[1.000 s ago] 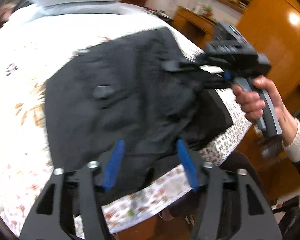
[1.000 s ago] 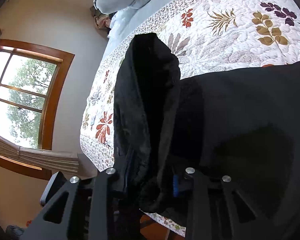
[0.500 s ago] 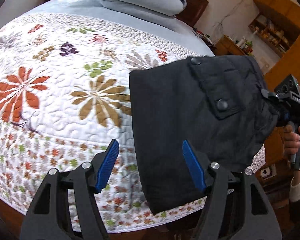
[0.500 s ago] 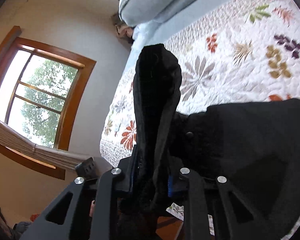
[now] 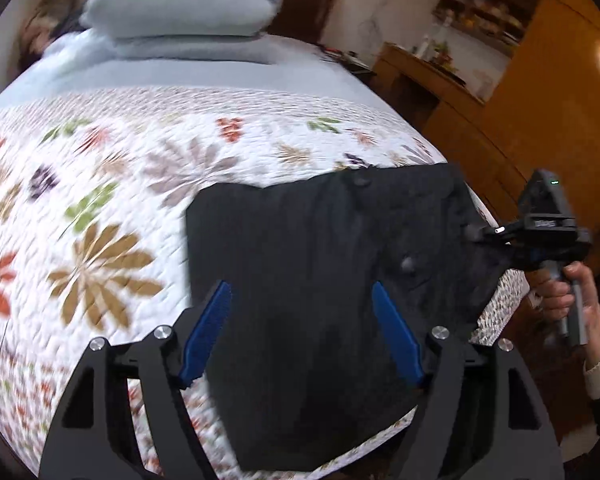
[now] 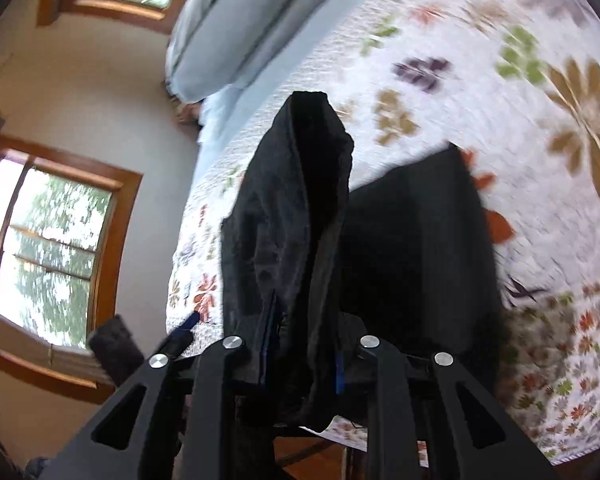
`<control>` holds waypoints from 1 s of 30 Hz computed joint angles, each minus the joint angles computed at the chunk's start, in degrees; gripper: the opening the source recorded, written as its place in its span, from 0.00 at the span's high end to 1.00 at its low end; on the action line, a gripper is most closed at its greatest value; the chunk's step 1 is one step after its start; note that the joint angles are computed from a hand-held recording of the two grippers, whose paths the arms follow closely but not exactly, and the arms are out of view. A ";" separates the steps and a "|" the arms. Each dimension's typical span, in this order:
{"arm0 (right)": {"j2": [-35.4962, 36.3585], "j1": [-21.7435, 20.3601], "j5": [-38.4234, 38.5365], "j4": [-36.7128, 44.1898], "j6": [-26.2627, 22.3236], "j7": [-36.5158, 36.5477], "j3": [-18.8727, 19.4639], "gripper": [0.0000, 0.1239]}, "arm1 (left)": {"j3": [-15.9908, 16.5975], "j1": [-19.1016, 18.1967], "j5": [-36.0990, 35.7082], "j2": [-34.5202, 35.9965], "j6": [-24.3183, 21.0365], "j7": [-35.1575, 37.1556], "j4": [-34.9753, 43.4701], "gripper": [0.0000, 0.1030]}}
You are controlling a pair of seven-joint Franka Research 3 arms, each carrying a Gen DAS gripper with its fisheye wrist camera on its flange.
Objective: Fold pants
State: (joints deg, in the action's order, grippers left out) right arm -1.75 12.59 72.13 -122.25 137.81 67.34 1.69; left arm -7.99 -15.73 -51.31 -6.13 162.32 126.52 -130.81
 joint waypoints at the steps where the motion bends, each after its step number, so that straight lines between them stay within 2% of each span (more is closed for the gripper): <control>1: 0.54 0.00 2.10 -0.56 0.27 -0.93 -0.06 0.82 | -0.27 -0.19 0.81 0.98 -0.35 0.31 0.97 0.28; 3: 0.96 -0.50 4.90 -1.84 -0.11 -3.06 -0.43 0.82 | -1.18 0.19 4.72 3.46 -1.44 -1.61 2.96 0.28; 6: 1.26 -1.01 6.93 -2.89 -0.74 -4.51 -0.54 0.81 | -2.49 1.86 14.51 7.28 -4.31 -10.23 5.72 0.28; 7: 1.37 -1.20 7.20 -3.15 -0.86 -5.06 -0.58 0.81 | -3.04 2.32 15.48 7.81 -4.63 -11.27 6.15 0.28; 17: -0.82 -1.79 4.70 -6.45 0.20 -5.22 -0.65 0.73 | -5.97 5.24 19.50 11.05 -5.24 -13.28 7.94 0.27; 21: -4.96 -1.09 -1.61 -9.27 4.24 -1.03 -0.36 0.70 | -6.65 6.06 18.65 10.41 -5.31 -12.75 7.51 0.27; 25: -12.58 0.12 -12.77 -14.11 13.03 4.91 0.52 0.70 | -5.30 6.42 13.45 5.26 -4.71 -11.21 3.68 0.25; 30: -15.71 5.41 -10.76 -14.49 13.27 -2.13 -1.52 0.70 | -1.99 5.13 17.60 -0.19 -1.78 -16.50 -3.10 0.13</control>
State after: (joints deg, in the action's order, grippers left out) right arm -17.45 18.00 61.36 -136.73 151.09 65.21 0.17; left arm -9.98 -10.60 -33.71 -6.32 160.54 110.02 -133.90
